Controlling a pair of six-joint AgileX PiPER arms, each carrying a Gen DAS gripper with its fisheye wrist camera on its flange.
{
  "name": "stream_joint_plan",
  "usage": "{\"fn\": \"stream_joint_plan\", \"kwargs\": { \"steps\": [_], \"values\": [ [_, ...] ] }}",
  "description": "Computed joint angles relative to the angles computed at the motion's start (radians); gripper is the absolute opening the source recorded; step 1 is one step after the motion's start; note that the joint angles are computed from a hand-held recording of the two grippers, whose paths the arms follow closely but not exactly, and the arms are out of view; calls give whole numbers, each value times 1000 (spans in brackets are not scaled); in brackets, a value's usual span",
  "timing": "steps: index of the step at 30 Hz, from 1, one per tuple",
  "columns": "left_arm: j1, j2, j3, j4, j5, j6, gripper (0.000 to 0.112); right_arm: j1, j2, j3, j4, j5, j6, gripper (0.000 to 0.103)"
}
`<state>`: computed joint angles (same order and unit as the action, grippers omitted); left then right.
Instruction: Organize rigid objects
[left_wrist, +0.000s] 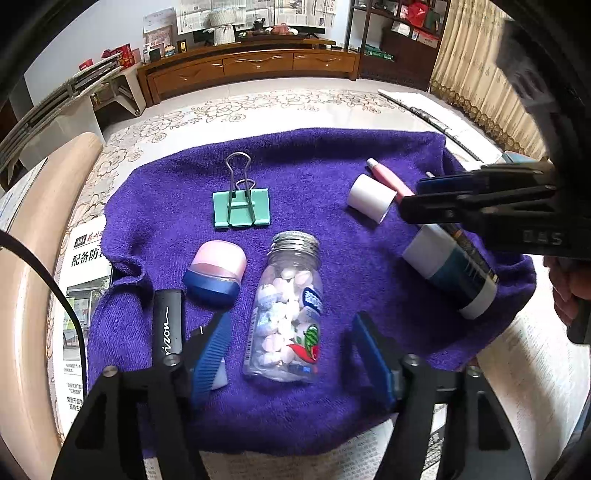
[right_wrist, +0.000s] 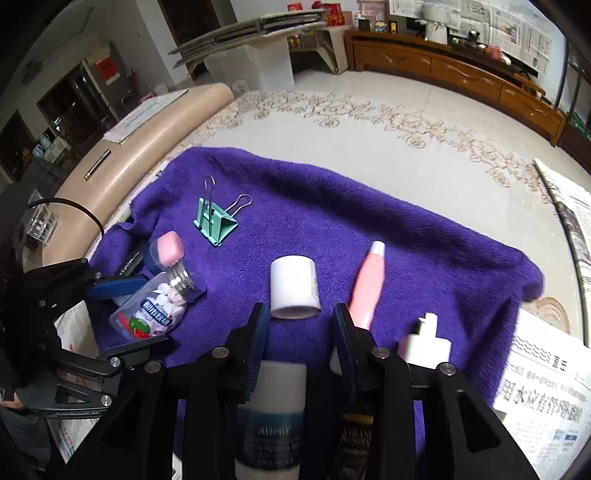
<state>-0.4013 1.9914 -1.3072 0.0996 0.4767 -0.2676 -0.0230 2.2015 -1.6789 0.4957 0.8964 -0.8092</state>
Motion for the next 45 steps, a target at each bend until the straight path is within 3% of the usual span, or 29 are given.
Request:
{"fn": "stream_joint_plan", "kwargs": {
  "steps": [2,6,7,8,10,12,17,22,27,32,36,45],
  "values": [
    [-4,-16,12,12,-2,-19,76,-19,-43,50,27,-17,-10,41],
    [-14,-88,70,47,-20,-85,86,-57,-155,175,104,-50,-55,67],
    [-19,-114,91,64,-26,-108,96,-66,-186,207,114,-59,-59,70],
    [-30,-148,122,109,-31,-159,103,-75,-225,246,125,-69,-60,72],
    [-66,-210,177,274,-15,-340,103,-81,-299,313,114,-88,-25,92],
    [-108,-270,225,428,27,-525,103,-85,-394,409,80,-142,37,103],
    [-178,-447,364,474,85,-689,103,-92,-667,658,40,-211,118,103],
    [-303,-556,420,558,229,-822,103,-116,-890,815,9,-157,224,103],
    [-409,-634,470,599,323,-924,103,-67,-1050,930,-116,-185,387,103],
    [-472,-655,492,618,397,-972,103,-20,-1157,1016,-260,-222,554,103],
    [-519,-678,512,625,438,-1030,103,-26,-1212,1059,-258,-205,576,103],
    [-580,-699,554,629,509,-1100,103,134,-1310,1080,-428,-163,799,103]
  ]
}}
